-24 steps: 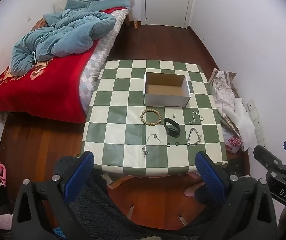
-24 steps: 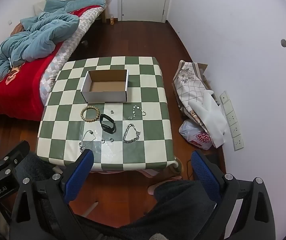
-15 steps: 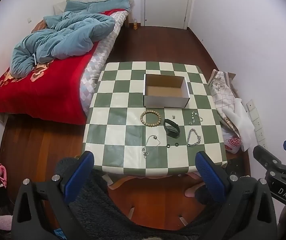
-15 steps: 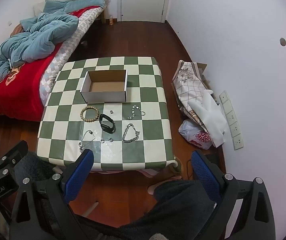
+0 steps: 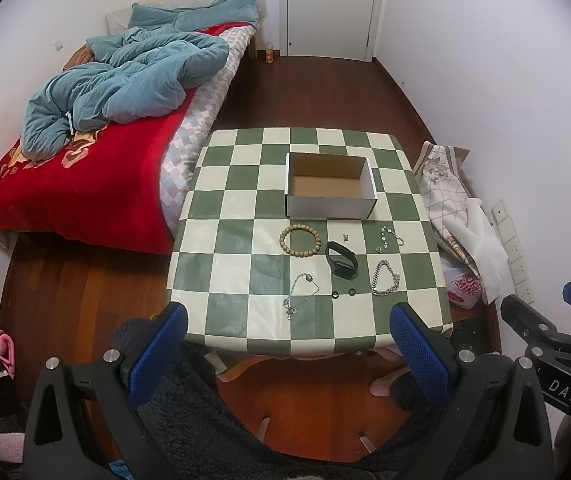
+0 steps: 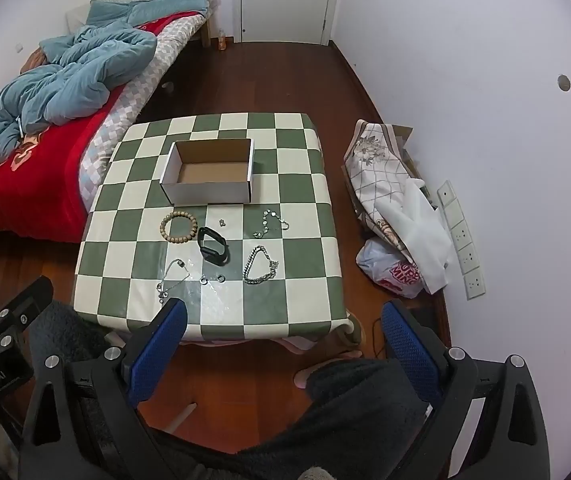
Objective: Organize jewelry
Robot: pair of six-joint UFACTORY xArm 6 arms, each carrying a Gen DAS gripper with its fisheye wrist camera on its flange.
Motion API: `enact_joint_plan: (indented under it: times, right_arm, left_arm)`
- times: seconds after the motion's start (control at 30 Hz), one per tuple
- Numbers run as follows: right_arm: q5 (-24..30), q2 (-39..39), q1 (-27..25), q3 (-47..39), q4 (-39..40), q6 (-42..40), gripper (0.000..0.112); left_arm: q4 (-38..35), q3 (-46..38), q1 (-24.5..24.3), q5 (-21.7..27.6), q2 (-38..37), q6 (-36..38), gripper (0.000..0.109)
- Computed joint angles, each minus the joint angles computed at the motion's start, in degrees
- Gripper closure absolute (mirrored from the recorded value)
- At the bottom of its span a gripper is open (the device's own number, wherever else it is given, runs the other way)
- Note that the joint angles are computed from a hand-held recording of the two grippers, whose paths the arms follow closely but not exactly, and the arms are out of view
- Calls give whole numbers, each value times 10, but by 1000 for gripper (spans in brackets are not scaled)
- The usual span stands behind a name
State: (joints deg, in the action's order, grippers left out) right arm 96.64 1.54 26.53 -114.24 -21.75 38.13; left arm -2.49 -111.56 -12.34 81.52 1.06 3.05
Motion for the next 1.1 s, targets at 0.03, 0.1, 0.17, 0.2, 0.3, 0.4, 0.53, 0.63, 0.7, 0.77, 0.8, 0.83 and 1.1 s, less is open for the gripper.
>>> enact_joint_plan:
  times: [0.03,0.1,0.17,0.2,0.3,0.4,0.53,0.63,0.7,0.77,0.8,0.83,1.1]
  right_arm:
    - [-3,-2,2,5,-1,3,13]
    - [-2,-2,3,5,-1,3,13]
    - [-5,-4,2,9,-1,4,13]
    - [-6,-3,1,8,0,4,13]
    - [-7,-7,3,13,-2,6,13]
    - [-8,-9,3,14,-2,6,13]
    - [-5,-8,4,13,-2,5,13]
    - [-1,2,1,-1,0,0,13]
    - [-1,3,2,-2,-1,0,13]
    - [0,3,2,-3,0,0,13]
    - [-1,3,2,-3,-1,0,13]
    - [-1,4,3,-4,-2,0,13]
    - [1,6,1,-6,-1,0,13]
  left_arm:
    - [0,-4,0,2,2,0,6]
    - [1,18,-1,-10,-10,-1,6]
    - [2,9,-3,-6,-6,-1,6]
    - [2,5,-3,-5,-4,-2,6]
    - [5,-11,-6,1,3,-4,6]
    - [6,-29,-7,9,13,-6,6]
    - [1,17,0,-10,-12,1,6]
    - [1,8,-1,-5,-8,-1,6]
    - [-3,23,4,-11,-17,4,6]
    - [-3,21,4,-9,-17,5,6]
    - [-3,18,4,-7,-16,5,6]
    - [-4,17,4,-5,-16,5,6]
    - [-8,21,10,-7,-17,9,6]
